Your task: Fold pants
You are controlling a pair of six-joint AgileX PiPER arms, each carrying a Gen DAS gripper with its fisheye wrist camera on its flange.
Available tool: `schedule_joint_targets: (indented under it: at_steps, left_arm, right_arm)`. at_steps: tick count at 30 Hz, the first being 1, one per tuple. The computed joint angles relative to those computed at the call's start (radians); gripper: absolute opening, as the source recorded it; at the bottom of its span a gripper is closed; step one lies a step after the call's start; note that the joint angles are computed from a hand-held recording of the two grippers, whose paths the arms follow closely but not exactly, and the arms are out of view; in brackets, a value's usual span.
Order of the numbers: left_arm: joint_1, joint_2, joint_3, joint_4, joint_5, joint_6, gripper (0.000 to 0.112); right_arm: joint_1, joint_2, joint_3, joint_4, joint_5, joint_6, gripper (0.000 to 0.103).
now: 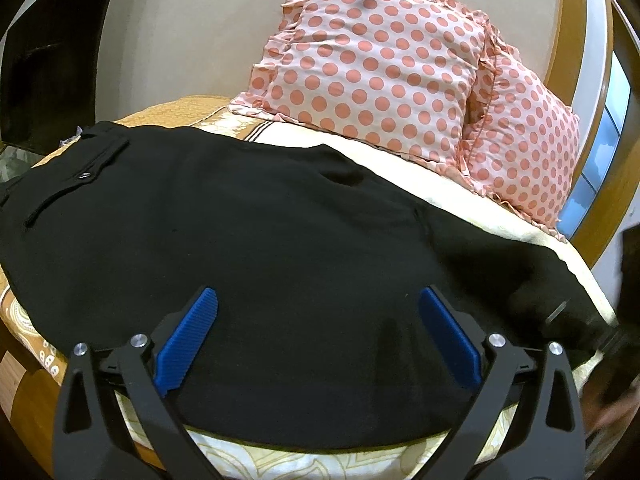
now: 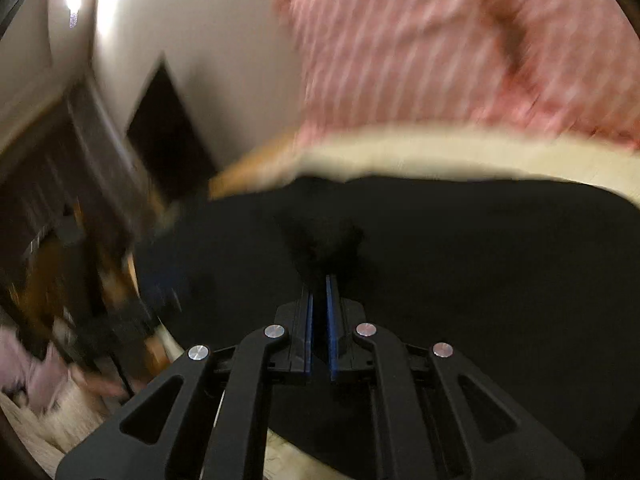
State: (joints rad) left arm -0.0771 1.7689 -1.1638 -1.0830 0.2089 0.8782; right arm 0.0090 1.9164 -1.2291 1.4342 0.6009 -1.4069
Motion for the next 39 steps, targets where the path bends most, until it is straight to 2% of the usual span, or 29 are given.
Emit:
schedule_joint_targets:
  at_steps: [3, 5, 7, 8, 10, 11, 13, 15, 18, 20, 22, 24, 25, 26, 27, 29, 31, 33, 36, 38, 39]
  left_arm:
    - [0.007, 0.002, 0.006, -0.086, 0.008, 0.098, 0.101]
    - [0.004, 0.001, 0.013, -0.123, -0.001, 0.139, 0.101]
    - [0.003, 0.000, 0.018, -0.150, -0.006, 0.168, 0.101]
    - [0.005, -0.002, 0.023, -0.188, -0.006, 0.206, 0.101]
    - [0.019, -0.009, 0.031, -0.256, 0.015, 0.261, 0.101]
    - [0.034, -0.019, 0.039, -0.292, 0.039, 0.281, 0.101]
    - [0.082, -0.041, 0.054, -0.368, 0.106, 0.317, 0.101]
    - [0.131, -0.077, 0.076, -0.439, 0.129, 0.351, 0.101]
    - [0.185, -0.129, 0.105, -0.521, 0.101, 0.409, 0.101]
    - [0.205, -0.150, 0.111, -0.537, 0.073, 0.419, 0.101]
    - [0.227, -0.164, 0.112, -0.530, 0.036, 0.406, 0.101]
    - [0.248, -0.170, 0.112, -0.472, 0.023, 0.335, 0.101]
    - [0.268, -0.168, 0.105, -0.410, 0.030, 0.260, 0.101]
    - [0.281, -0.166, 0.102, -0.380, 0.039, 0.222, 0.101]
    - [0.297, -0.163, 0.100, -0.355, 0.052, 0.189, 0.101]
    - [0.329, -0.151, 0.087, -0.294, 0.075, 0.102, 0.101]
    - [0.365, -0.147, 0.091, -0.313, 0.115, 0.094, 0.101]
    - [0.404, -0.129, 0.079, -0.317, 0.171, 0.060, 0.099]
    - [0.433, -0.107, 0.066, -0.290, 0.207, -0.001, 0.099]
    - [0.453, -0.085, 0.049, -0.275, 0.240, -0.033, 0.096]
    - [0.461, -0.074, 0.040, -0.274, 0.254, -0.042, 0.095]
  right_arm:
    - [-0.019, 0.001, -0.005, 0.038, 0.010, -0.011, 0.006]
    - [-0.014, -0.016, -0.008, 0.131, -0.018, -0.048, 0.006]
    - [-0.025, -0.032, 0.002, 0.259, 0.000, -0.117, 0.006]
    - [-0.019, -0.034, -0.006, 0.277, 0.009, -0.113, 0.006]
    - [0.025, -0.017, -0.051, 0.192, -0.011, -0.095, 0.006]
    - [0.065, -0.009, -0.060, 0.096, -0.052, -0.081, 0.006]
    - [0.102, 0.004, -0.063, 0.022, -0.084, -0.046, 0.006]
    - [0.100, 0.008, -0.045, 0.073, -0.087, -0.096, 0.006]
    - [0.107, 0.000, -0.030, 0.218, -0.101, -0.221, 0.006]
    - [0.130, 0.004, -0.035, 0.185, -0.119, -0.226, 0.006]
    - [0.177, 0.028, -0.066, 0.078, -0.176, -0.161, 0.006]
    - [0.188, 0.025, -0.078, -0.015, -0.189, -0.081, 0.007]
    - [0.197, 0.024, -0.086, -0.109, -0.200, 0.001, 0.007]
    - [0.201, 0.029, -0.101, -0.195, -0.191, 0.077, 0.012]
    - [0.194, 0.027, -0.107, -0.246, -0.153, 0.113, 0.026]
    - [0.189, 0.015, -0.092, -0.230, -0.117, 0.064, 0.046]
    - [0.173, -0.011, -0.048, -0.088, -0.097, -0.069, 0.046]
    - [0.156, -0.022, -0.039, -0.038, -0.086, -0.060, 0.046]
    - [0.144, 0.051, -0.125, -0.220, -0.054, 0.181, 0.046]
    - [0.156, 0.032, -0.122, -0.279, -0.074, 0.214, 0.047]
    - [0.155, 0.028, -0.111, -0.253, -0.077, 0.176, 0.047]
